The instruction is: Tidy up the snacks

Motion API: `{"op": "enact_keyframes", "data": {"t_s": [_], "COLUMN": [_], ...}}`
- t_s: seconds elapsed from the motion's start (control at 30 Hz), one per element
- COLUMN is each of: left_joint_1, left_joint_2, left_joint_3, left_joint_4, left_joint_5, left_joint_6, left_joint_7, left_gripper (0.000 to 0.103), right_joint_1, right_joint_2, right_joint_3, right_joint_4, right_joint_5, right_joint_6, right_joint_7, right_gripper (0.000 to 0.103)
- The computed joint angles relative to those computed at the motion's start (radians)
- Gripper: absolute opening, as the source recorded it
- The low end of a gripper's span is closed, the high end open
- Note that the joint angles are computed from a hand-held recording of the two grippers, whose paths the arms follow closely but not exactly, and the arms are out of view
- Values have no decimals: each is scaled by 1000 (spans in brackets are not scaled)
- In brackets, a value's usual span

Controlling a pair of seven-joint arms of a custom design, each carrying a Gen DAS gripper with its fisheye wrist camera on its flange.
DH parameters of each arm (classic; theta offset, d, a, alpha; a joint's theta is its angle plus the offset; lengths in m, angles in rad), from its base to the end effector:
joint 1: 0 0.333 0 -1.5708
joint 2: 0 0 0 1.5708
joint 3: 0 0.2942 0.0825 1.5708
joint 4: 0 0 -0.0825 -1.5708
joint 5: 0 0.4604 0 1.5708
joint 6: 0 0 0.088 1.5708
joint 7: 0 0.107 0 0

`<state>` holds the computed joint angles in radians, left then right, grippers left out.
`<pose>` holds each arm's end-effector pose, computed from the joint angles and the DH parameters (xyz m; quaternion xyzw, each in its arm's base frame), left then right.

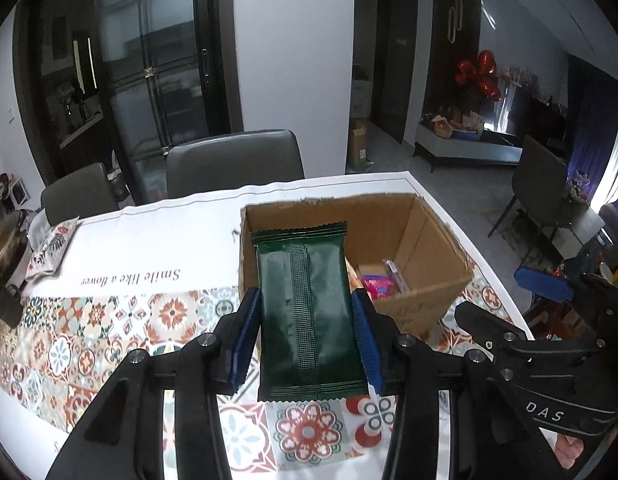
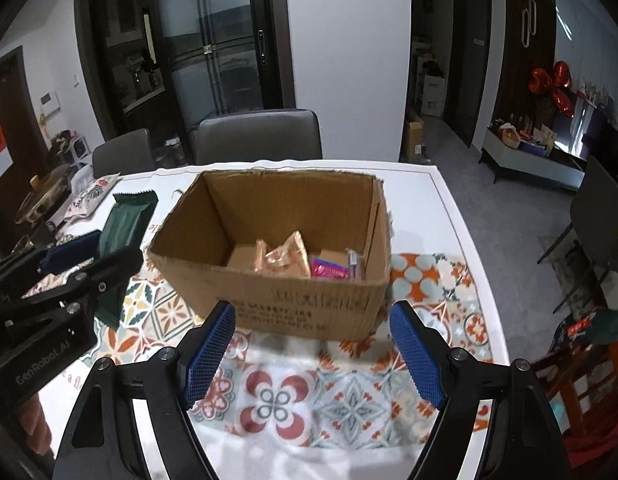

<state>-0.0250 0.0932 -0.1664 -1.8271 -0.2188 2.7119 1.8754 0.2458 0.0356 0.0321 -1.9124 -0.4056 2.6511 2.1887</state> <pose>0.6970 -0.1237 0.5255 -0.5354 0.7475 -0.3203 0.2278 0.6576 0.1986 0.5044 -0.6403 0.6737 -0.2530 0.2688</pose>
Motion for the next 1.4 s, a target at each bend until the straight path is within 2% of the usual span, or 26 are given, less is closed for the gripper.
{"op": "enact_keyframes", "data": {"t_s": [0.13,0.33,0.4,0.47,0.6,0.67,0.73,0.8,0.87,0.9,1.03,1.1,1.17,1.3,1.4], "left_joint_1": [0,-12,-22,-33,2,3,5,-2,-2,-3,-4,14,25,11,-63], "left_joint_2": [70,173,215,221,145,101,46,-17,-60,-89,-177,-230,-279,-375,-451], "left_joint_3": [-4,-9,-4,9,-14,-8,0,17,24,31,48,41,40,61,130], "left_joint_4": [106,262,322,328,216,150,64,-37,-101,-145,-266,-340,-404,-519,-602], "left_joint_5": [27,126,176,232,199,210,220,272,286,328,365,427,469,477,441], "left_joint_6": [-64,-141,-166,-150,-100,-63,-4,76,125,155,244,305,349,405,411], "left_joint_7": [-11,-57,-92,-151,-129,-135,-138,-193,-202,-243,-302,-381,-433,-464,-438], "left_gripper": [45,46,52,60,65,67,71,77,80,82,91,97,99,103,103], "right_joint_1": [1,3,10,15,24,26,25,26,20,15,-8,-25,-47,-104,-149], "right_joint_2": [40,101,117,137,120,100,69,25,-12,-26,-97,-141,-185,-280,-358], "right_joint_3": [-8,-23,-33,-40,-50,-50,-45,-41,-29,-22,13,33,58,122,176], "right_joint_4": [70,175,202,234,213,182,139,76,24,5,-92,-148,-200,-308,-386], "right_joint_5": [1,87,77,74,49,31,16,-38,-97,-116,-180,-216,-255,-346,-402], "right_joint_6": [-46,-121,-141,-169,-158,-137,-111,-76,-54,-44,-2,30,51,96,115], "right_joint_7": [-28,-106,-97,-93,-68,-51,-32,24,77,93,161,210,265,384,480], "right_gripper": [80,80,80,80,80,80,80,80,80,80,80,80,80,87,90]}}
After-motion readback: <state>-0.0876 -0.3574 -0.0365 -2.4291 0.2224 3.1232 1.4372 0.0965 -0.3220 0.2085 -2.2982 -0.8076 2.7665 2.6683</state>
